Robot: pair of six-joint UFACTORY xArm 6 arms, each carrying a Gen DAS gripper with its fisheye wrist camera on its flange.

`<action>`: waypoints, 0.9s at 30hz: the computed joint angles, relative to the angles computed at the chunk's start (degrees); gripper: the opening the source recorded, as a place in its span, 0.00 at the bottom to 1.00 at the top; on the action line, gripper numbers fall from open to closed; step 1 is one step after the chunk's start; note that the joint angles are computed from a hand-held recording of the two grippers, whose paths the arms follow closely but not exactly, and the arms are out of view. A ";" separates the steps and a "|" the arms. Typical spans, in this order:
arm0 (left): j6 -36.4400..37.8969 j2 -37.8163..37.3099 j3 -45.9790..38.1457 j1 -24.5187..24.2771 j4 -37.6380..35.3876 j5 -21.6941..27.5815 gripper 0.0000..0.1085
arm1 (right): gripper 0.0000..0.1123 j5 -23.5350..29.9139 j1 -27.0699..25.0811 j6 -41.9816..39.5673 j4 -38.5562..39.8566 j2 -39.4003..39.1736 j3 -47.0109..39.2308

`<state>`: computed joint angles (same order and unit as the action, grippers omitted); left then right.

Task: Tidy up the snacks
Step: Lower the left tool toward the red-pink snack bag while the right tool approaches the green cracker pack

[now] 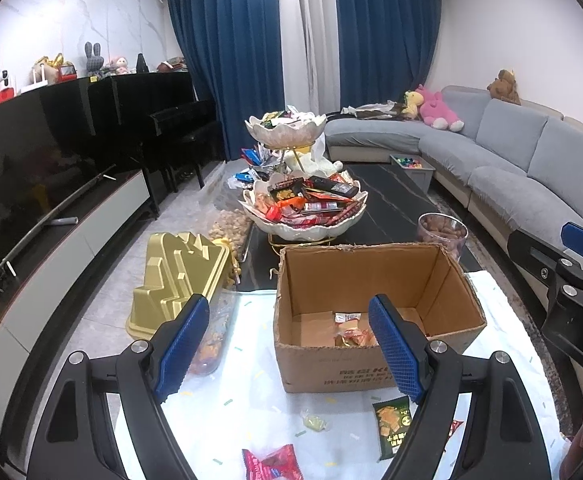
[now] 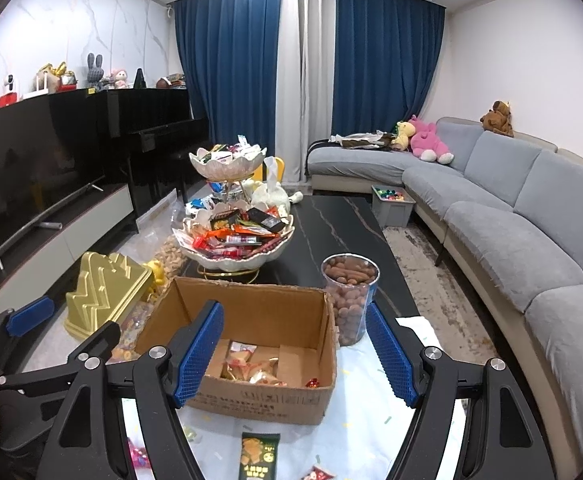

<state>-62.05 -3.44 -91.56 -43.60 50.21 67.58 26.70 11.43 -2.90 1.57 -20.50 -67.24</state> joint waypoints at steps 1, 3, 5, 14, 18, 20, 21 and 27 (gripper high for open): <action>-0.23 -0.24 0.21 -0.26 0.14 0.22 0.75 | 0.66 0.09 0.04 0.00 -0.01 -0.51 0.38; -0.61 -0.77 0.65 -0.65 0.37 0.68 0.75 | 0.66 0.06 0.08 0.03 -0.11 -1.25 1.01; -0.96 -1.14 1.00 -1.04 0.48 1.22 0.75 | 0.66 0.10 0.28 0.49 -0.51 -1.83 1.40; -3.05 -4.75 5.12 -2.58 1.03 2.92 0.75 | 0.66 0.21 1.13 1.58 -1.68 -4.96 4.75; -4.06 -6.28 7.42 -3.04 0.71 3.42 0.76 | 0.66 0.33 1.58 1.94 -2.37 -6.28 6.71; -4.46 -6.86 8.45 -3.22 0.61 3.57 0.76 | 0.66 0.50 1.78 2.11 -2.67 -6.65 7.46; -4.75 -7.11 8.98 -3.36 0.53 3.65 0.77 | 0.66 0.57 1.82 2.13 -2.74 -6.85 7.86; -6.46 -8.52 12.07 -4.05 0.33 4.31 0.82 | 0.68 1.20 2.05 2.86 -3.28 -8.21 10.72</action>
<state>-68.50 -11.95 -79.49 -47.65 50.54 71.89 27.90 13.48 -0.04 -1.71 -28.71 -56.52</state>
